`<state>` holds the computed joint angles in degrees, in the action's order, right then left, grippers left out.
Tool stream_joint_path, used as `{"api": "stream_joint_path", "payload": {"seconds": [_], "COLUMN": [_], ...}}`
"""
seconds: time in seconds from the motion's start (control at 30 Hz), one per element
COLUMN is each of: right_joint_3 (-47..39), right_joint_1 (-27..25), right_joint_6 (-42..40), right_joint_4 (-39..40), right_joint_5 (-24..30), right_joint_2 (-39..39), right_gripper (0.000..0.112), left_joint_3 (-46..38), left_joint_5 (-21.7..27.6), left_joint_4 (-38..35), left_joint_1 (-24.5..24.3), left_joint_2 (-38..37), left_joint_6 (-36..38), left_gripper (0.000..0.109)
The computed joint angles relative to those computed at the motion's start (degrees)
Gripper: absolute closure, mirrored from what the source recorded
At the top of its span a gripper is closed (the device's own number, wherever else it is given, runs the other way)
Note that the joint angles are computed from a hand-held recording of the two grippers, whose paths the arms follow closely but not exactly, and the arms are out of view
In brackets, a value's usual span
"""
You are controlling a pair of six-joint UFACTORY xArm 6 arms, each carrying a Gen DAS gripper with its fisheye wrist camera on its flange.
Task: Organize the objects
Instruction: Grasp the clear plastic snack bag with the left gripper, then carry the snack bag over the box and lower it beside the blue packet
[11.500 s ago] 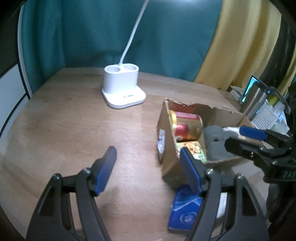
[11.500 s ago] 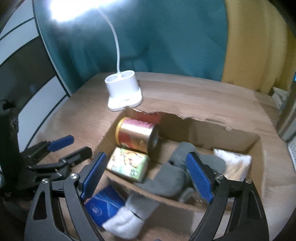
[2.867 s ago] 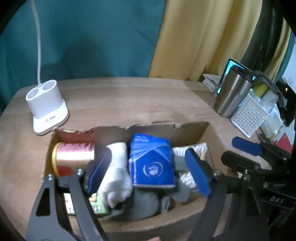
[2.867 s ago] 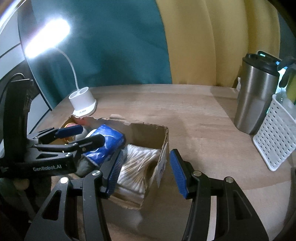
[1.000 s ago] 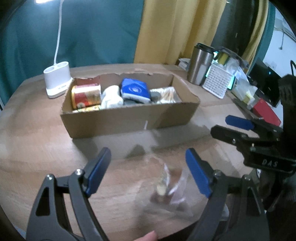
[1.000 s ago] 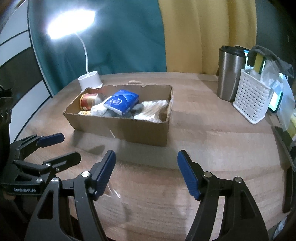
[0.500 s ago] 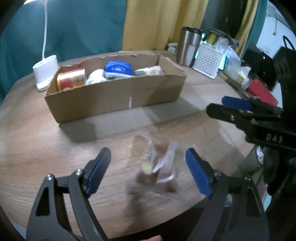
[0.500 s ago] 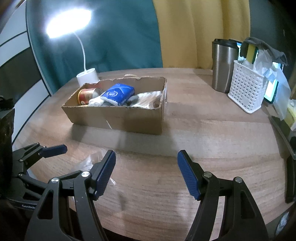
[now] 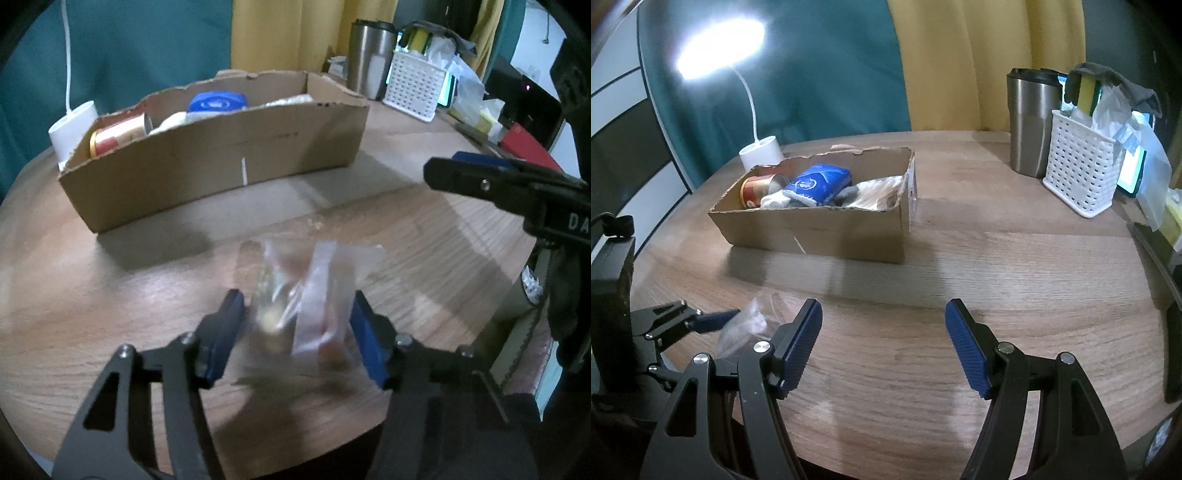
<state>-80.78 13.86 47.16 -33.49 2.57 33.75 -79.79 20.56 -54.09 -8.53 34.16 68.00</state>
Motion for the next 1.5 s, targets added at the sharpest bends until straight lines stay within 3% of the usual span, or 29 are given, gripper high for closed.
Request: {"api": "stream_joint_path", "payload": {"seconds": [0.47, 0.97, 1.5], "right_joint_3": [-0.7, -5.0, -12.0], "right_joint_1": [-0.9, -0.9, -1.7], "right_joint_6": [-12.3, -35.2, -56.1], "right_joint_4": [12.3, 35.7, 56.4], "right_joint_5": [-1.2, -1.0, 1.6], "right_joint_2": [0.6, 3.2, 7.1], "right_gripper": [0.040, 0.040, 0.040], "left_joint_3": [-3.6, -11.3, -26.6], "left_joint_5": [-0.1, -1.2, 0.3], "left_joint_4": [-3.4, -3.8, 10.9], "left_joint_1": [-0.5, -1.4, -2.6], "left_joint_2": [-0.4, 1.7, 11.7], "left_joint_6": [0.3, -3.2, -21.6], "left_gripper": [0.056, 0.056, 0.055]}}
